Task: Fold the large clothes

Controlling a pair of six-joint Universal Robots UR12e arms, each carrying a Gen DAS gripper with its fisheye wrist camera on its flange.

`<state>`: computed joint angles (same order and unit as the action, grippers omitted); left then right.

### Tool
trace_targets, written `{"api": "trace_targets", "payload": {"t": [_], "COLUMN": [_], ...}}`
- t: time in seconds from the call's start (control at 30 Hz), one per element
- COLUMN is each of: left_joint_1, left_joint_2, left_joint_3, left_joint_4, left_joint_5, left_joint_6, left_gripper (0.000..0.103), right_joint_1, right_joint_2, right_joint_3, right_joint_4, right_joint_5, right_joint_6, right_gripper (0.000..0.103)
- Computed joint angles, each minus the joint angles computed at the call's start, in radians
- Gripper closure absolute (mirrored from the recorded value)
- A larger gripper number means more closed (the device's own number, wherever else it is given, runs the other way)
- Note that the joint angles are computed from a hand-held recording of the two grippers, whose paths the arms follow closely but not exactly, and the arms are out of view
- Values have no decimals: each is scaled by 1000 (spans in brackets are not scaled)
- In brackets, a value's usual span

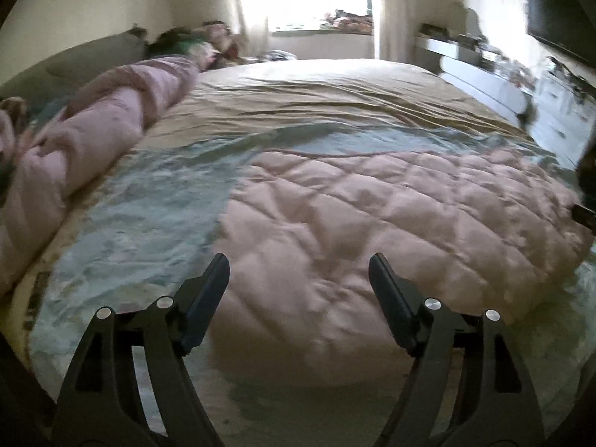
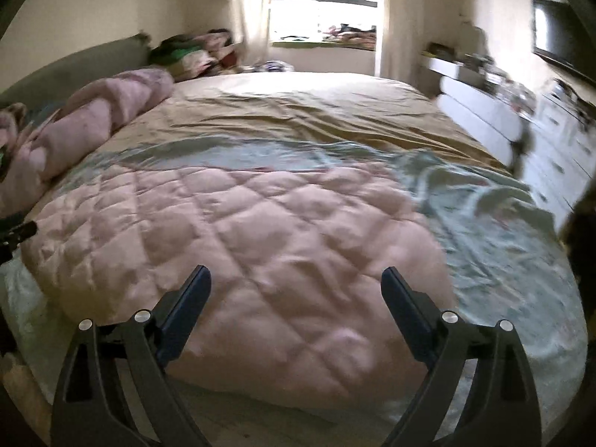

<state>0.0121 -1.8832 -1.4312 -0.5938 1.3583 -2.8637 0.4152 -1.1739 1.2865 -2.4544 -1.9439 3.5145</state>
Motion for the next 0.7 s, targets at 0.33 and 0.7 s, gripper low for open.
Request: {"api": "trace_targets", "payload": {"t": [0.33,0.7], "left_joint_1": [-45,-37], "left_joint_2": [-46,-88], "left_joint_3": [20,37], "left_joint_4": [-72,-93], "left_joint_5": [56,18], "left_joint_6": [47,32], "left_gripper": [20,8], "right_joint_1": [12,4], "right_joint_2": [107,143], "right_joint_3": [-159,-156], "right_joint_4": [111,205], "right_joint_5": [116,123], "right_joint_6": [-88,-17], "right_gripper": [11,4]}}
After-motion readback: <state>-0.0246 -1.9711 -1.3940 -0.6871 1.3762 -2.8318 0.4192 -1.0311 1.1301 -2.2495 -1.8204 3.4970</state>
